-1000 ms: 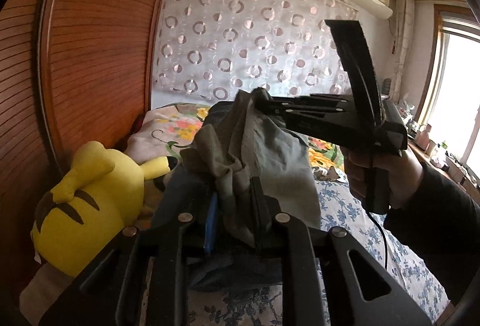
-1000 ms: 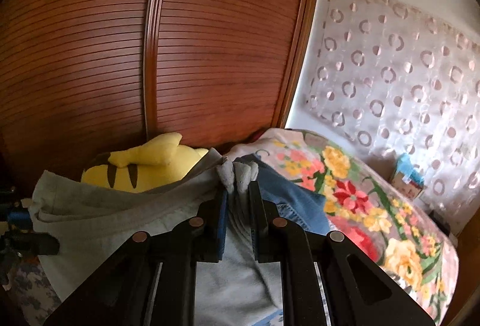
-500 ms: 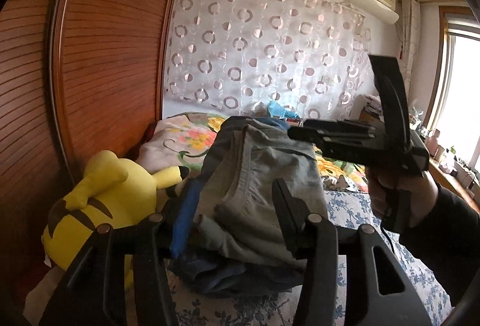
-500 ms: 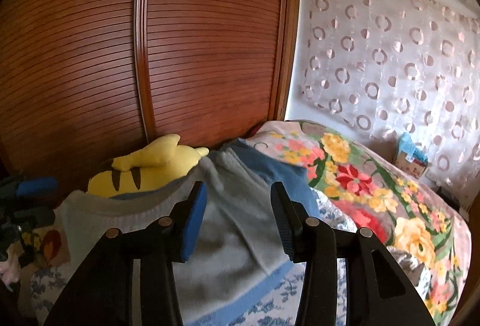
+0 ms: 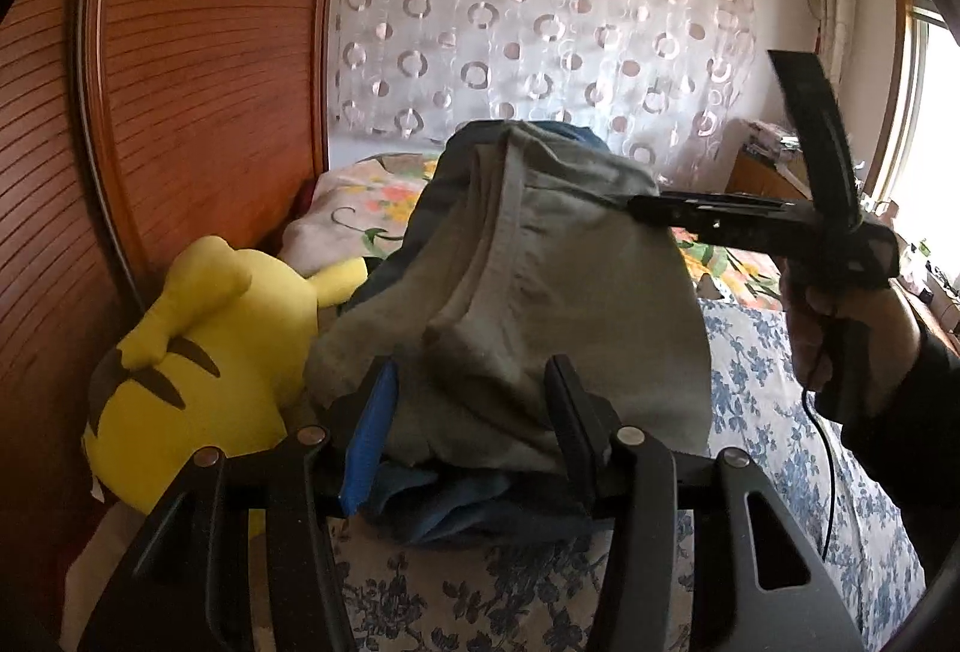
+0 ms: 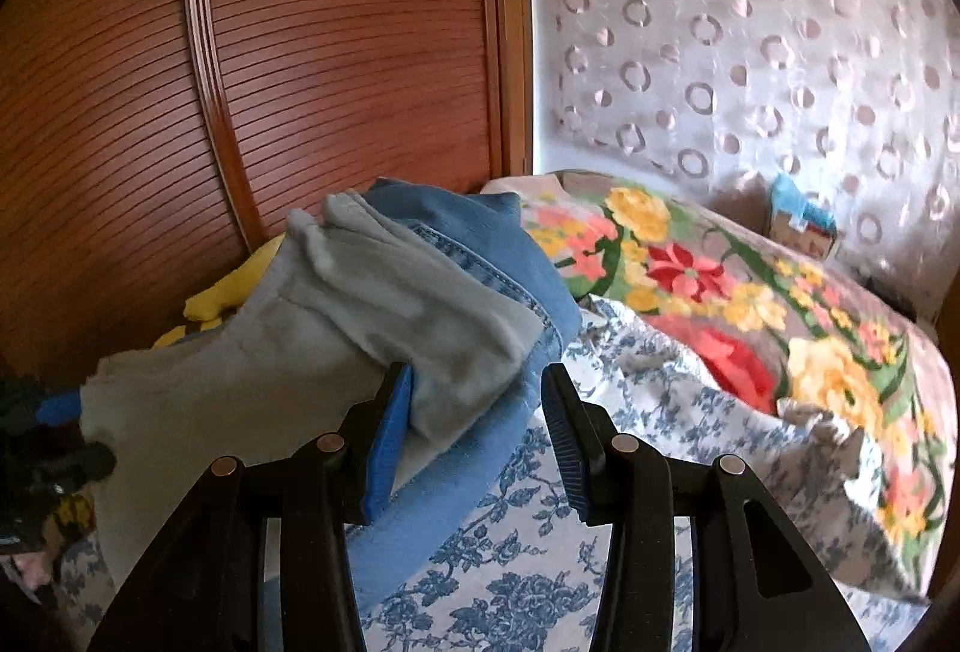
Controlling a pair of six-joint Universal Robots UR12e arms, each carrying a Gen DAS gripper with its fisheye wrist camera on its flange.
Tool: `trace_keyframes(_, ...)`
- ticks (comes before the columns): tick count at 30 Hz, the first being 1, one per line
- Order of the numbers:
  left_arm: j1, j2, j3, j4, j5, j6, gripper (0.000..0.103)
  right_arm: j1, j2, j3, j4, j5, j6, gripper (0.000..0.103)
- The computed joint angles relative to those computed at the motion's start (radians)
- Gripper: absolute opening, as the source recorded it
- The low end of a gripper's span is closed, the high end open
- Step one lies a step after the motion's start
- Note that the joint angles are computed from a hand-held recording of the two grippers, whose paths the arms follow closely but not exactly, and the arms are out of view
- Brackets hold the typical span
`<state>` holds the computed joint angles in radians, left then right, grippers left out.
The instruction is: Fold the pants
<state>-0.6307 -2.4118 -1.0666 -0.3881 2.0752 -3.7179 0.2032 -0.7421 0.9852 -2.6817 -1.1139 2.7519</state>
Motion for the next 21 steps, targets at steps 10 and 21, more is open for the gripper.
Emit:
trace_keyframes(10,-0.021,0.015,-0.004,-0.004,0.047,0.018,0.052,-0.008,-0.111,0.169,-0.107,0.01,0.021,0.046)
trace_keyframes(21,-0.06,0.047,-0.032,0.048,0.083,0.07,0.052,-0.042,-0.296,0.467,-0.294,0.049,0.061,0.046)
